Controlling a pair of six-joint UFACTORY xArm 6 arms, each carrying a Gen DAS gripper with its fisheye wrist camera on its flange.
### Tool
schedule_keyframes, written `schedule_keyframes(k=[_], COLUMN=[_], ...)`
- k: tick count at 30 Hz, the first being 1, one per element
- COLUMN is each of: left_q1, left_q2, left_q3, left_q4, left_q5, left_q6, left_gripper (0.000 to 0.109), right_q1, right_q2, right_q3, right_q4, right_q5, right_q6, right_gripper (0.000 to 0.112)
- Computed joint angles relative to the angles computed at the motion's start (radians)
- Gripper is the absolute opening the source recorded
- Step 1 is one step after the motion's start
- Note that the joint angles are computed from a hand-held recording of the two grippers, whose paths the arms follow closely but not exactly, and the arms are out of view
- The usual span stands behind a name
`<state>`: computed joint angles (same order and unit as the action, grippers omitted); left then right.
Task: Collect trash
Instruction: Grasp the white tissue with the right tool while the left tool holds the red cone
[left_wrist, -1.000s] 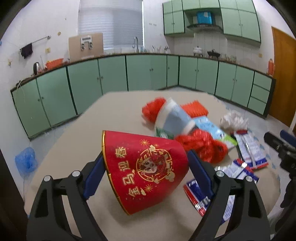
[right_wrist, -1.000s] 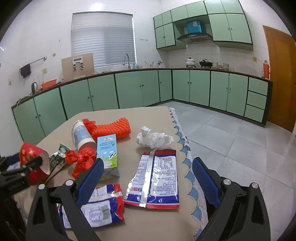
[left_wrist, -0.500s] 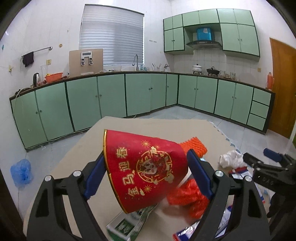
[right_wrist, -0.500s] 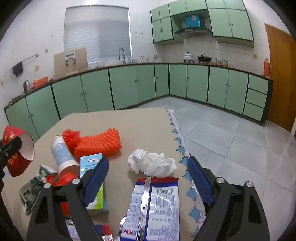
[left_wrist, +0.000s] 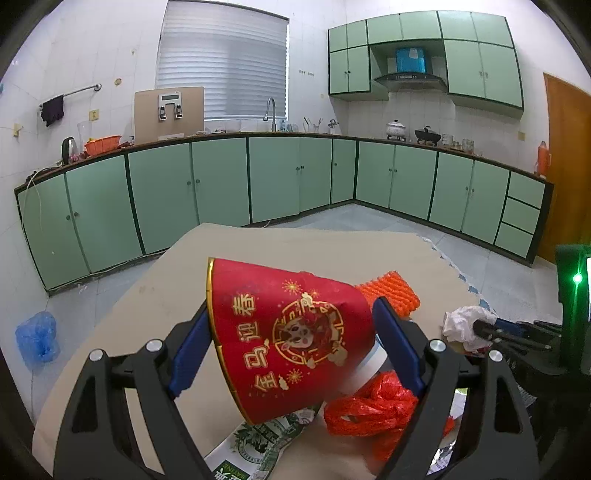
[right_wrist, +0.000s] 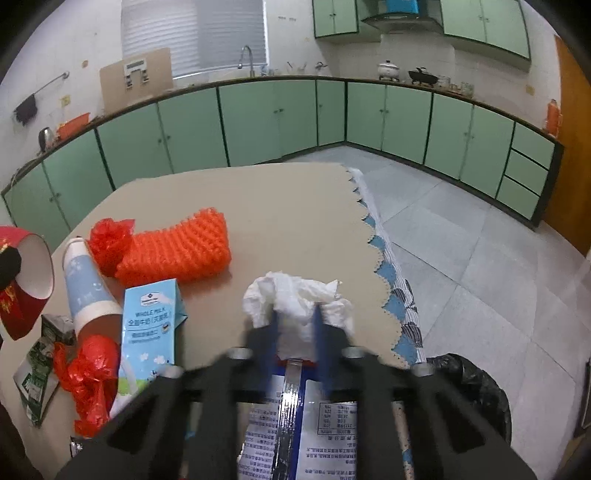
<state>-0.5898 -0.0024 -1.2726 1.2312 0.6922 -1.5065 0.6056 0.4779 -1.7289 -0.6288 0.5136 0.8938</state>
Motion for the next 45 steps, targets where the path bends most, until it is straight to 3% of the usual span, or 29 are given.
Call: schedule_keyframes(k=[10, 14, 18, 27, 31, 32, 38, 45], left_q1=[-0.027, -0.05, -0.075, -0.1, -0.102, -0.101, -0.089, -0.087], left_q2=[-0.013, -0.002, 0.015, 0.011, 0.002, 0.001, -0.003, -0.001], left_q3=[-0.025, -0.06, -0.09, -0.066, -0.042, -0.039, -0.028, -0.038], left_q4=[0.029, 0.046, 0.059, 0.027, 0.022, 0.019, 0.009, -0.003], left_q5=[0.01, 0.001, 0.0, 0.011, 0.014, 0.012, 0.005, 0.011], left_q6=[0.004, 0.005, 0.004, 0.013, 0.01, 0.009, 0.014, 0.02], left_gripper=[0.081, 0.081, 0.081, 0.081, 0.081, 0.081, 0.081, 0.081], right_q1=[-0.041, -0.055, -0.073, -0.045, -0.026, -0.021, -0.008, 0.018], right_q2=[-0.179, -0.247, -0.278, -0.313, -0.317, -0.315, -0.287, -0.337], right_q3=[0.196, 0.244, 0.289, 0.413, 0.43, 0.426, 0.403, 0.463], right_q4=[-0.161, -0.266, -0.163, 0.023, 0.075, 0.076, 0.134, 0.101], right_q5=[-0.255, -0.284, -0.332, -0.329, -0.296, -0.275, -0.189, -0.191], right_q6=[0.185, 0.275, 0.204, 0.049, -0.02, -0.03, -0.109, -0.112], right_gripper=[0.006, 0.006, 0.006, 0.011, 0.049, 0.053, 0.054, 0.055])
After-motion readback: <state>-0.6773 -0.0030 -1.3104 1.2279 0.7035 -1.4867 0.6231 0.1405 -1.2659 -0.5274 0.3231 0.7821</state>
